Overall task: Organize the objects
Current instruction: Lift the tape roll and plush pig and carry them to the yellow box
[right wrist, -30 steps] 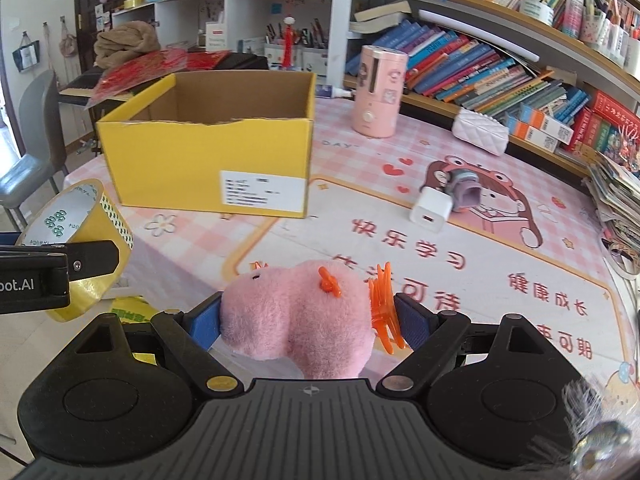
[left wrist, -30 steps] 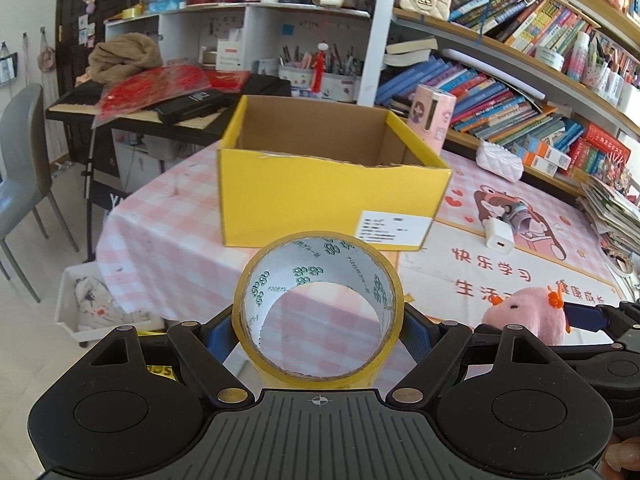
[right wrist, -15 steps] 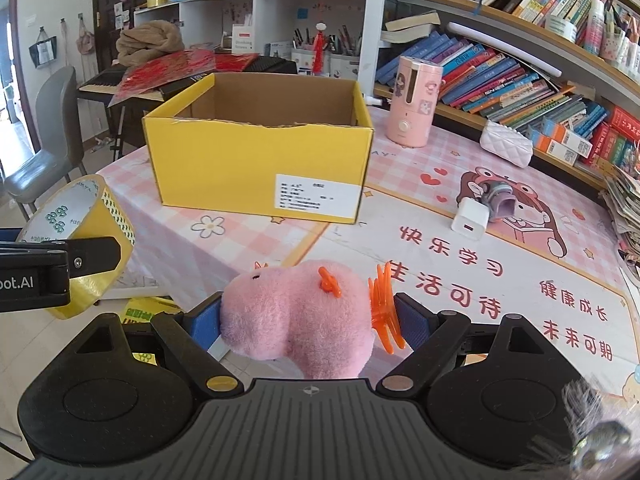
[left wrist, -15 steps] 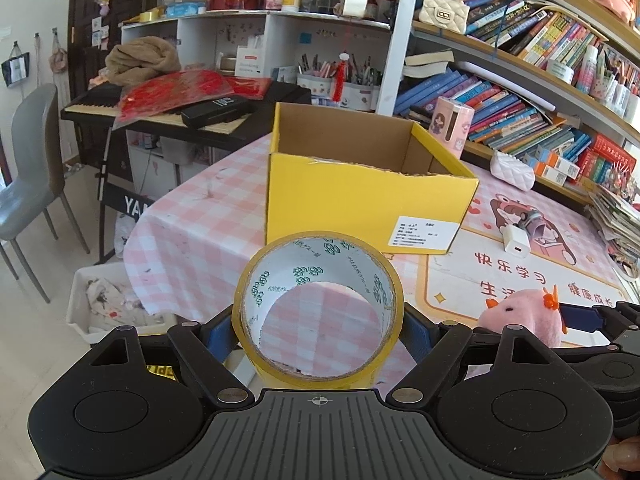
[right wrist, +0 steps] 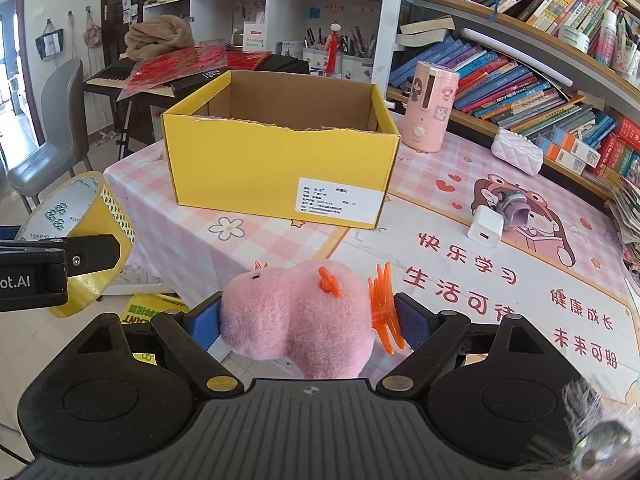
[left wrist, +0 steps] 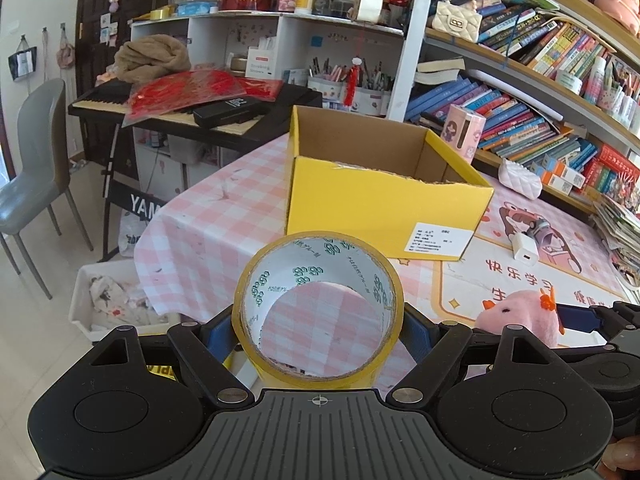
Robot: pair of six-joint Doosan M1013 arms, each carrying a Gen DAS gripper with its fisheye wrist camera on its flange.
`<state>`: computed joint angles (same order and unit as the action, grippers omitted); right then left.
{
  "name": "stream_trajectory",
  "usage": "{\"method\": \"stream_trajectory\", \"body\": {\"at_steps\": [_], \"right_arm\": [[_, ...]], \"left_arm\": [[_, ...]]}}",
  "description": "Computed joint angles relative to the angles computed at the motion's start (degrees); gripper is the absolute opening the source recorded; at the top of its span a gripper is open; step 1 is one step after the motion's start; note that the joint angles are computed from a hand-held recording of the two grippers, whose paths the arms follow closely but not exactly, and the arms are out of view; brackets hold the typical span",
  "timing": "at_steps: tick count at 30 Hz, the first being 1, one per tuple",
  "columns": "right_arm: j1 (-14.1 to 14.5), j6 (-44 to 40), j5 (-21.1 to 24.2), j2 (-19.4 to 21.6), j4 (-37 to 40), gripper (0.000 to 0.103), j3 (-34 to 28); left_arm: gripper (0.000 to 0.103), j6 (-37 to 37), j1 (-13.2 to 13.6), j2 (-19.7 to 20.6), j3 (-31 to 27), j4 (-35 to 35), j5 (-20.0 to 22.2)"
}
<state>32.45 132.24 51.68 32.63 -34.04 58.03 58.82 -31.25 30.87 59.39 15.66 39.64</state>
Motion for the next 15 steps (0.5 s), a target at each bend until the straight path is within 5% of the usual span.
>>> {"method": "stream_trajectory", "body": {"at_steps": [15], "right_arm": [[-1.15,-4.58,0.12,2.14,2.28,0.086,-3.98]], "left_arm": [[0.083,-0.85,0.27,2.28,-3.48,1.84,-0.82]]}}
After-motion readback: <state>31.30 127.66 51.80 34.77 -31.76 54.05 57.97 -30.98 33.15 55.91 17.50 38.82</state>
